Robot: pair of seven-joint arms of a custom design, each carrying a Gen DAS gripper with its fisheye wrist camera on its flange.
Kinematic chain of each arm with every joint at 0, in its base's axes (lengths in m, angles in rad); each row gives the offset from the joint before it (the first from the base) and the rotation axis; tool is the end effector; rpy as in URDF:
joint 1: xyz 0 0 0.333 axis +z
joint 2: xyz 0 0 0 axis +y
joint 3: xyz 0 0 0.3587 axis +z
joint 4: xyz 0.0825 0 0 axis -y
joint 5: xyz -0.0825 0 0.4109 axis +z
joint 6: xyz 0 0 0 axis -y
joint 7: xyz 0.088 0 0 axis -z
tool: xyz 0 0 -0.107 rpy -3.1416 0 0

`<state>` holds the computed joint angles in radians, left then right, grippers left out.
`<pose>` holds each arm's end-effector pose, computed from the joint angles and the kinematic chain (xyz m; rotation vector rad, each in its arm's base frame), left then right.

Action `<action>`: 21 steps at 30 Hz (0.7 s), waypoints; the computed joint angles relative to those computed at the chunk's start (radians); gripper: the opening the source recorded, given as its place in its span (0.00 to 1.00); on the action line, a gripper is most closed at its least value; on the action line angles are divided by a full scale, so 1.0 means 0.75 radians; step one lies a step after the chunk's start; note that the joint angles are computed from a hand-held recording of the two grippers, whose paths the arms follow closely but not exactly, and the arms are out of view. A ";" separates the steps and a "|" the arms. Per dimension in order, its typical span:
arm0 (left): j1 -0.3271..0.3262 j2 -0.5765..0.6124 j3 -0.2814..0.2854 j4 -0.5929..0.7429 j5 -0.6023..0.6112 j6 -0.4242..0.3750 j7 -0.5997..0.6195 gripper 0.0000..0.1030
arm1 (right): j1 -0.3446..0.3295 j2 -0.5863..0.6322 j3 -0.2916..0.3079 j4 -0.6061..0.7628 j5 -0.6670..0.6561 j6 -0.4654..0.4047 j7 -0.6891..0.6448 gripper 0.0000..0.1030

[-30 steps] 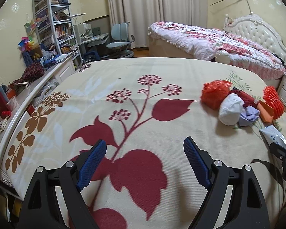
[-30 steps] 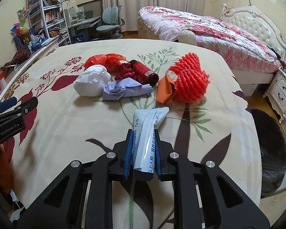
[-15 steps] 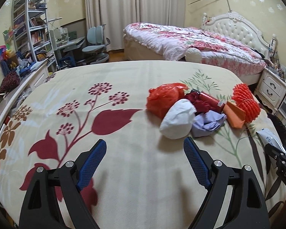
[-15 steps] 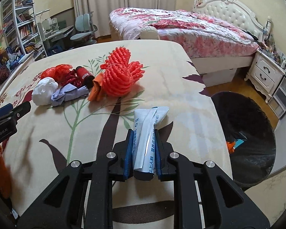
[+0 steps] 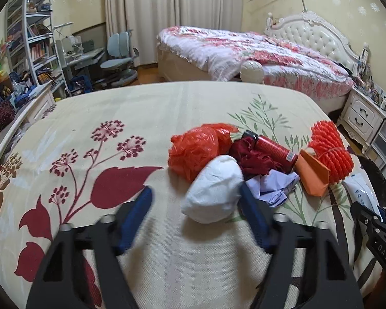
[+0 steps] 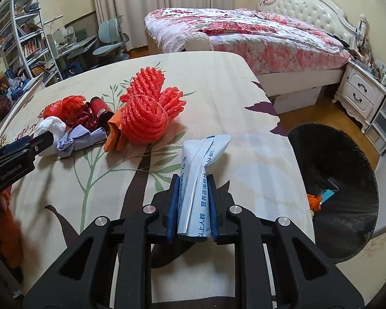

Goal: Collect trash
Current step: 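Grasp the white tube with the right tool while the left tool grasps the white tissue, then carry the tube and tissue over the black bin and open both tools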

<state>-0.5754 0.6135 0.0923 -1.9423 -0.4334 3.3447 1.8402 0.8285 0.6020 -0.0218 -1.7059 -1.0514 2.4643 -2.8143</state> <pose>0.6374 -0.2925 0.2674 -1.4822 2.0762 -0.8552 0.5053 0.5322 0.2743 -1.5324 2.0428 -0.7081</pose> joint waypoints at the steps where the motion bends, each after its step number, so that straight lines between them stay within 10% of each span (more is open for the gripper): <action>1: 0.024 0.000 -0.024 0.005 0.015 -0.019 0.007 0.56 | 0.000 -0.001 0.000 -0.002 -0.001 0.002 0.002 0.19; 6: 0.096 -0.014 -0.108 -0.018 0.074 0.007 0.032 0.37 | 0.001 -0.004 -0.001 -0.006 -0.004 0.004 0.008 0.20; 14: 0.159 -0.045 -0.176 -0.069 0.073 0.048 0.041 0.33 | -0.002 -0.019 0.001 -0.033 -0.014 0.012 0.047 0.30; 21: 0.182 -0.091 -0.210 -0.143 0.047 0.120 0.072 0.33 | 0.003 -0.021 0.006 -0.027 -0.011 -0.011 0.031 0.18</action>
